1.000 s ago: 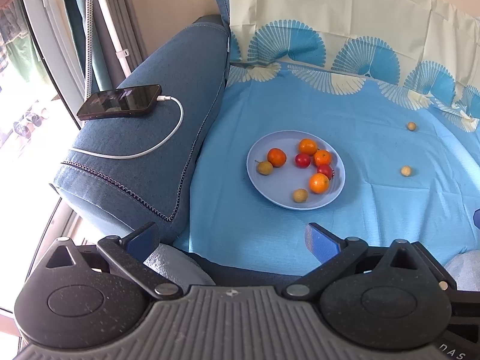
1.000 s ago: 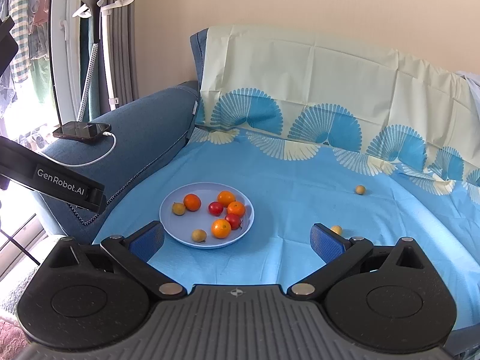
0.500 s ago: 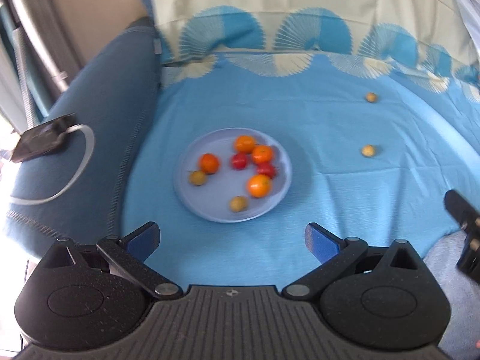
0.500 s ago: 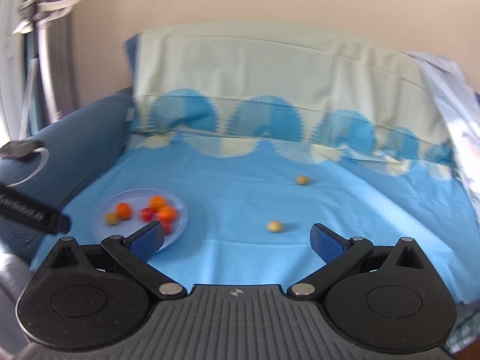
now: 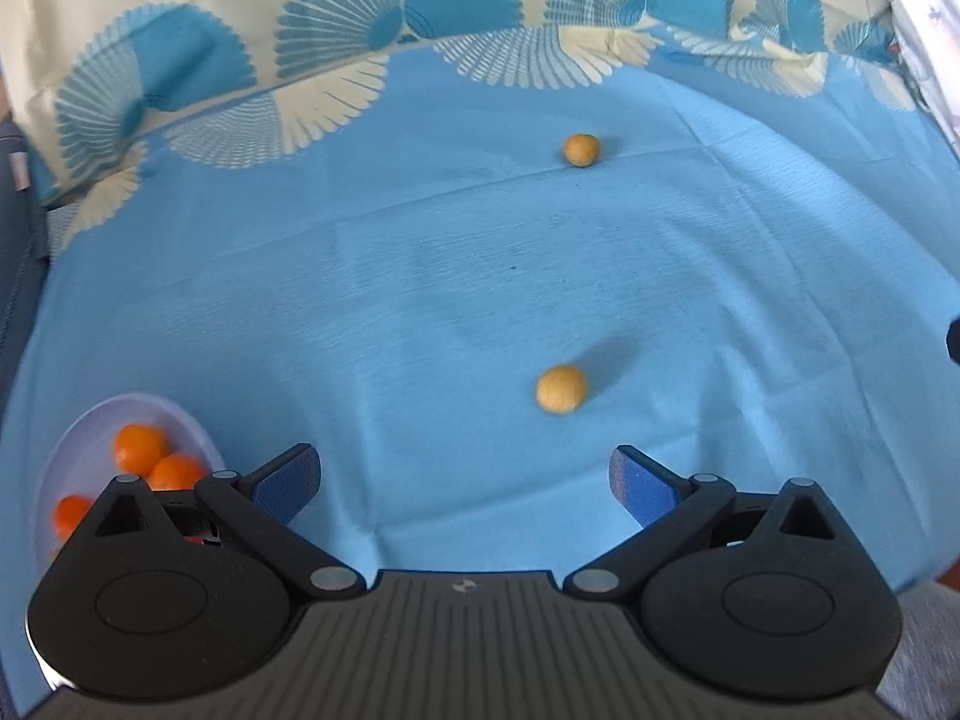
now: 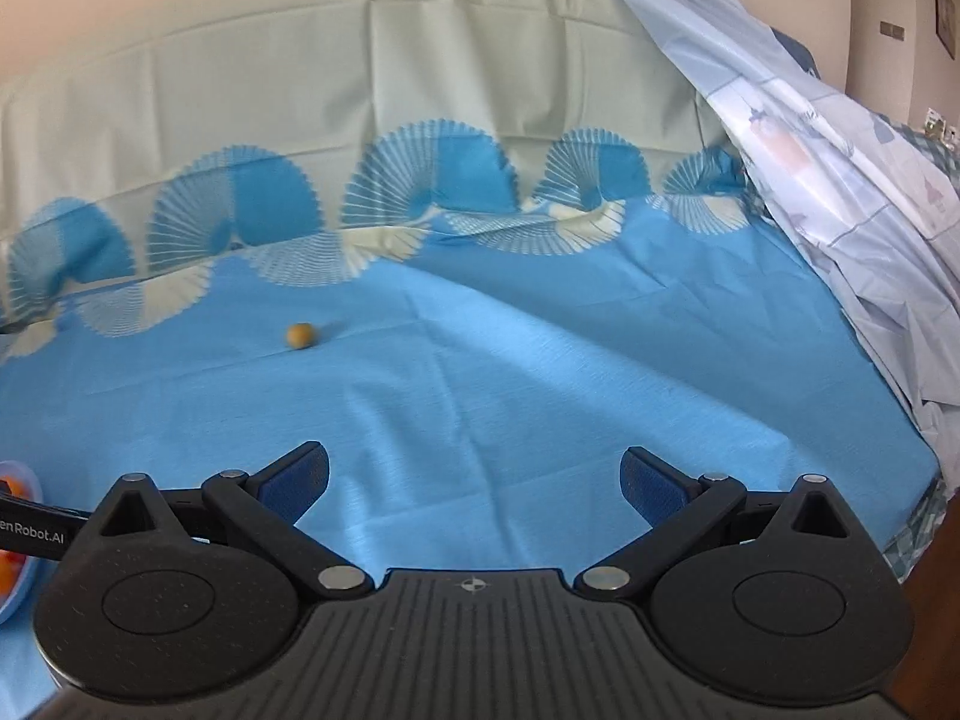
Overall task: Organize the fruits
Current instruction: 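Grasp a yellow fruit with the left tool while the right tool grasps another yellow fruit, then carry both held yellow fruits with both tools toward the plate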
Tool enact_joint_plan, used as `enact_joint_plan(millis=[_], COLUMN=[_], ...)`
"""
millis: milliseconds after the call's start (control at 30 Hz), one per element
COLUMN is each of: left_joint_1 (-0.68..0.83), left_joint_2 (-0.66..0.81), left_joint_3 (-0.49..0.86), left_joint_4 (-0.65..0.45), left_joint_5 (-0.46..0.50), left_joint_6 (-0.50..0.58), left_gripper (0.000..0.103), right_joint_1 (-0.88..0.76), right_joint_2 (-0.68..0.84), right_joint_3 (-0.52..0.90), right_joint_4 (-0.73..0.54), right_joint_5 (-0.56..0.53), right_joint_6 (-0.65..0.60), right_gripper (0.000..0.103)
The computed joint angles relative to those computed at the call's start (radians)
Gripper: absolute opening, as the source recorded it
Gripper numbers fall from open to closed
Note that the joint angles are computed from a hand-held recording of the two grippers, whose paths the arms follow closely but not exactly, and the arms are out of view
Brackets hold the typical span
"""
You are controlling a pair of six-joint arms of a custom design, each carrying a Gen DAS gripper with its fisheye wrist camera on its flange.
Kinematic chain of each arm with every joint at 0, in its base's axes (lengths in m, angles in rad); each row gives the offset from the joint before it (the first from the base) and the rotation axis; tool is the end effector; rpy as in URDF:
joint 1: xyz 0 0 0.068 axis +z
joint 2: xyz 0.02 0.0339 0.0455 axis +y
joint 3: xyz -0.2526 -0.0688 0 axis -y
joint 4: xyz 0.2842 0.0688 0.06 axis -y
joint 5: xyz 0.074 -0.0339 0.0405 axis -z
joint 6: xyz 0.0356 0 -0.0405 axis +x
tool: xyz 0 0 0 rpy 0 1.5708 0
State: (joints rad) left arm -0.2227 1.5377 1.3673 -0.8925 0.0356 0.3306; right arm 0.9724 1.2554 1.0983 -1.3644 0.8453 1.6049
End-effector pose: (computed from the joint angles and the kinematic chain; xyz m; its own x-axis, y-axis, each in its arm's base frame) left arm 0.3461 -0.0797 0.2812 -0.7289 0.4977 -0.4701 0.5014 0.8556 0.1285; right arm 0.1553 0.1804 0.2709 -0.5080 0.4321 -0.7451 0.5803 0.8110 0.0747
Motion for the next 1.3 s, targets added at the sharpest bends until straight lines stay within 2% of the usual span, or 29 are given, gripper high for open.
enact_joint_plan(millis=[67,133,200,267,367,467,533,567,633,667,700,767,800,867,933,1067,1200,1300], left_joint_1=[-0.036,-0.054,-0.054,-0.046,-0.031,-0.015,-0.008,-0.008,-0.014,-0.017,-0.017,-0.011,-0.008,-0.003,0.015,0.051,0.126,0.204], left_joint_2=[0.079,0.151,0.209,0.236,0.239,0.216,0.196,0.184,0.148,0.144,0.143,0.150,0.154,0.141,0.107,0.016,-0.072,-0.144], left_joint_3=[0.026,0.057,0.082,0.086,0.057,0.014,-0.010,-0.023,-0.053,-0.050,-0.049,-0.040,-0.033,-0.017,-0.005,0.032,0.097,0.138], left_joint_4=[0.041,0.061,0.076,0.095,0.138,0.185,0.202,0.211,0.218,0.211,0.210,0.200,0.193,0.161,0.136,0.042,-0.092,-0.186], left_joint_5=[-0.030,-0.041,-0.026,-0.009,0.021,0.044,0.063,0.066,0.062,0.055,0.056,0.062,0.059,0.052,0.058,0.029,0.037,0.062], left_joint_6=[-0.014,-0.022,-0.029,-0.037,-0.050,-0.052,-0.052,-0.048,-0.032,-0.023,-0.021,-0.019,-0.025,-0.044,-0.043,-0.013,0.029,0.077], left_gripper=[0.102,0.102,0.102,0.099,0.096,0.092,0.076,0.069,0.029,0.029,0.029,0.029,0.029,0.029,0.029,0.029,0.029,0.029], right_joint_1=[-0.135,-0.287,-0.426,-0.543,-0.637,-0.682,-0.680,-0.684,-0.687,-0.686,-0.686,-0.676,-0.671,-0.652,-0.638,-0.591,-0.435,-0.248], right_joint_2=[-0.072,-0.094,-0.047,0.079,0.292,0.479,0.548,0.577,0.608,0.612,0.608,0.594,0.588,0.587,0.554,0.359,0.106,-0.010], right_joint_3=[-0.119,-0.221,-0.290,-0.298,-0.223,-0.090,-0.044,-0.013,0.018,0.020,0.009,-0.003,0.005,0.043,0.043,-0.048,-0.126,-0.096], right_joint_4=[0.246,0.535,0.818,1.052,1.240,1.293,1.365,1.372,1.394,1.402,1.427,1.449,1.433,1.358,1.300,1.168,0.980,0.795], right_joint_5=[-0.026,-0.118,-0.245,-0.394,-0.525,-0.603,-0.591,-0.604,-0.611,-0.615,-0.626,-0.641,-0.650,-0.615,-0.577,-0.478,-0.321,-0.179], right_joint_6=[-0.249,-0.533,-0.794,-1.019,-1.208,-1.278,-1.324,-1.345,-1.356,-1.357,-1.363,-1.395,-1.406,-1.389,-1.313,-1.125,-0.972,-0.834], right_gripper=[0.102,0.102,0.102,0.102,0.102,0.102,0.102,0.102,0.102,0.100,0.090,0.059,0.030,0.030,0.030,0.030,0.030,0.030])
